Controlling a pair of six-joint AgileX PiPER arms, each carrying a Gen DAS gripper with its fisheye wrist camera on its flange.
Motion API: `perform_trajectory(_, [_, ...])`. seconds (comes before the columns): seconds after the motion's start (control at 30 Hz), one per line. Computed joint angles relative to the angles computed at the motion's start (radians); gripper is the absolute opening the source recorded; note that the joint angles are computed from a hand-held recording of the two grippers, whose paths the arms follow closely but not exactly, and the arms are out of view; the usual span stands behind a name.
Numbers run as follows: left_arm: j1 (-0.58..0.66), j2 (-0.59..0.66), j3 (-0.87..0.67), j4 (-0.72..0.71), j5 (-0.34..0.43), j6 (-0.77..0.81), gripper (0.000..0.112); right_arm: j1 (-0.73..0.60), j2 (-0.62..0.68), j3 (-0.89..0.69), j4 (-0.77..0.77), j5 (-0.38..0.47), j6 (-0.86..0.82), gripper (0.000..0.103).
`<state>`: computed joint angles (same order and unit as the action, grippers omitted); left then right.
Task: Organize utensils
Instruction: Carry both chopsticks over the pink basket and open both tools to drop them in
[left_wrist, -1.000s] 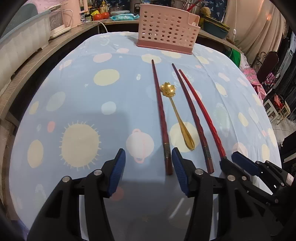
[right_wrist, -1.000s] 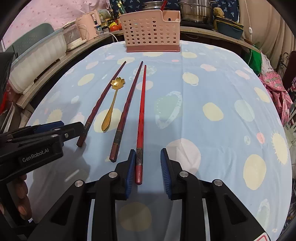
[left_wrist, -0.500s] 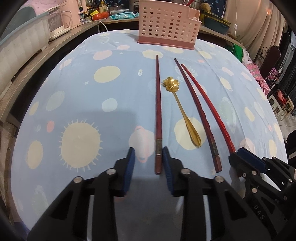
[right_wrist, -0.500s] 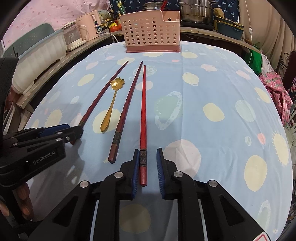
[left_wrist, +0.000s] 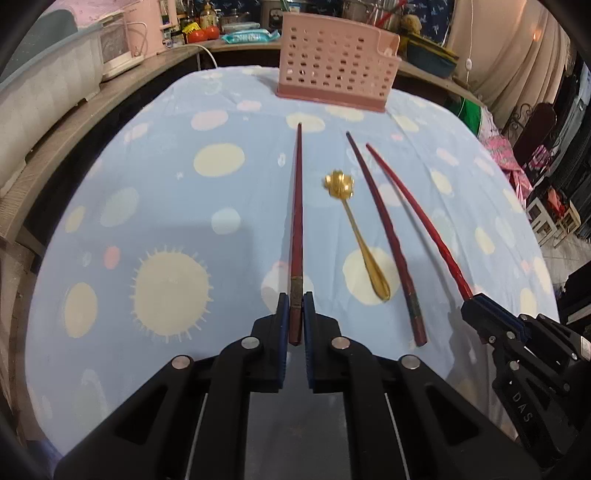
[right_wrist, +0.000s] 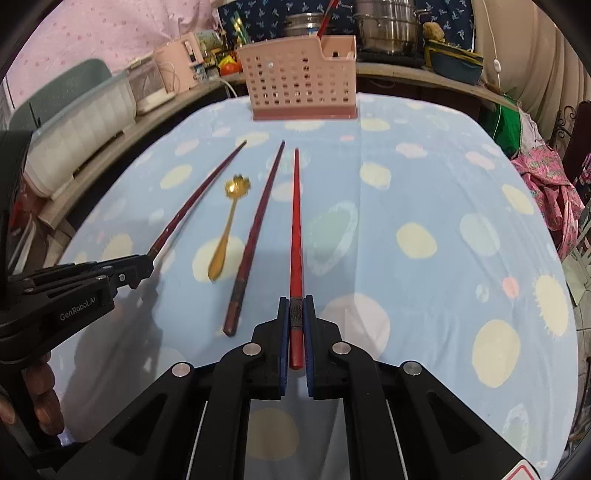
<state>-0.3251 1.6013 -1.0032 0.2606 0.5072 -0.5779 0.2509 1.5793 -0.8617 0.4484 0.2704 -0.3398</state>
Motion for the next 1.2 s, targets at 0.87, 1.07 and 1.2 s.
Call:
perform_trajectory(0.87, [0.126, -0.112, -0.339, -0.107, 0.123, 0.156, 0.007, -0.159, -0.117, -0.307, 0.217, 0.166, -0.122, 0.007])
perform_trajectory(1.07, [0.124, -0.087, -0.381, -0.114, 0.123, 0.17, 0.007, -0.162, -0.099, -0.336, 0.218, 0.174, -0.118, 0.007])
perform_trajectory(1.2, [0.136, -0.081, -0.405, -0.143, 0.126, 0.197, 0.007, -0.161, -0.097, -0.342, 0.218, 0.17, -0.118, 0.007])
